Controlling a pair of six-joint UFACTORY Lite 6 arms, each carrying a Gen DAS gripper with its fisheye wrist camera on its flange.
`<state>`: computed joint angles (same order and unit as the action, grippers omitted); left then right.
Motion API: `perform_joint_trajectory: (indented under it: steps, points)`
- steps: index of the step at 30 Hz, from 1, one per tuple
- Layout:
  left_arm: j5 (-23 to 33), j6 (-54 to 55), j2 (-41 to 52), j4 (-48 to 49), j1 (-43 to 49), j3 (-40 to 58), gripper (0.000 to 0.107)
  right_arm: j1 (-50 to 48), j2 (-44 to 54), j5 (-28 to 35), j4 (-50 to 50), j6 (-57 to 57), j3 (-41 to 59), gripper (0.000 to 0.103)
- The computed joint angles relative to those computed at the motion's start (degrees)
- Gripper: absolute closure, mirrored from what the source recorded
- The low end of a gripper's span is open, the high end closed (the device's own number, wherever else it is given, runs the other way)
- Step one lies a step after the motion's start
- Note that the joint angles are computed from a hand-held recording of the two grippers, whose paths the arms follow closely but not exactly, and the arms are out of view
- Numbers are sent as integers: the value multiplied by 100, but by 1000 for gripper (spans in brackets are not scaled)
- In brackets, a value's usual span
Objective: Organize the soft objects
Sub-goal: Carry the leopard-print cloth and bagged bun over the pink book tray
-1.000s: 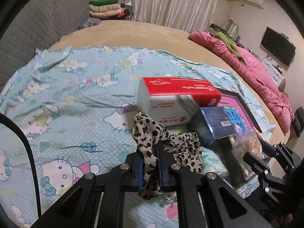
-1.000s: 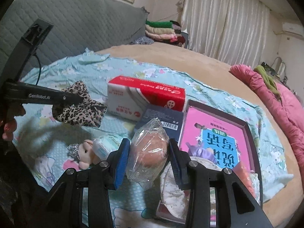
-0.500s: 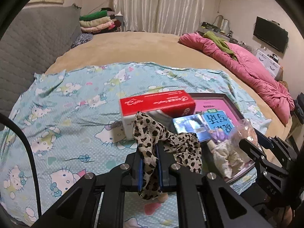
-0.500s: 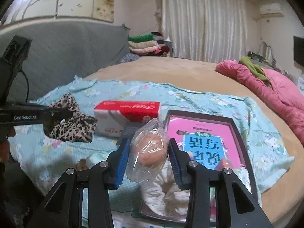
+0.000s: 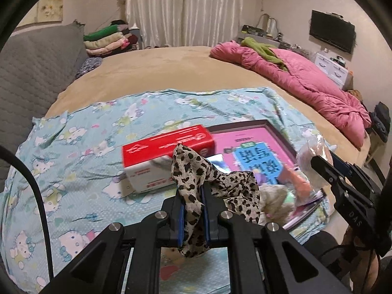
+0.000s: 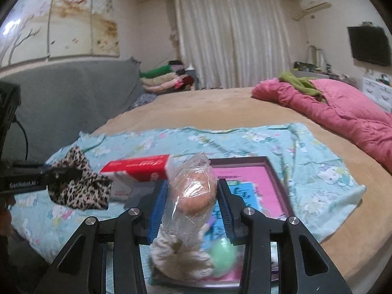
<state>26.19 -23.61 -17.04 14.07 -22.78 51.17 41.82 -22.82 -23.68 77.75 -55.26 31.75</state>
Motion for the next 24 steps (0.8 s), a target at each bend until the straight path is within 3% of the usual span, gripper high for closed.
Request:
perform_joint_trajectory:
  steps: [10,17,24]
  points:
    - [-6,-939,1223,605,-1092,900,95,-975,-974,169,473,-499,-694,60]
    - [-156,-1472,2033,1011,-1554,1267,95,-1919,-1340,795,-238,110,-1032,60]
    - [-333,-1576,2801,1076,-1678,1538,95,-2215,-1194,993,-974,743,-1077,60]
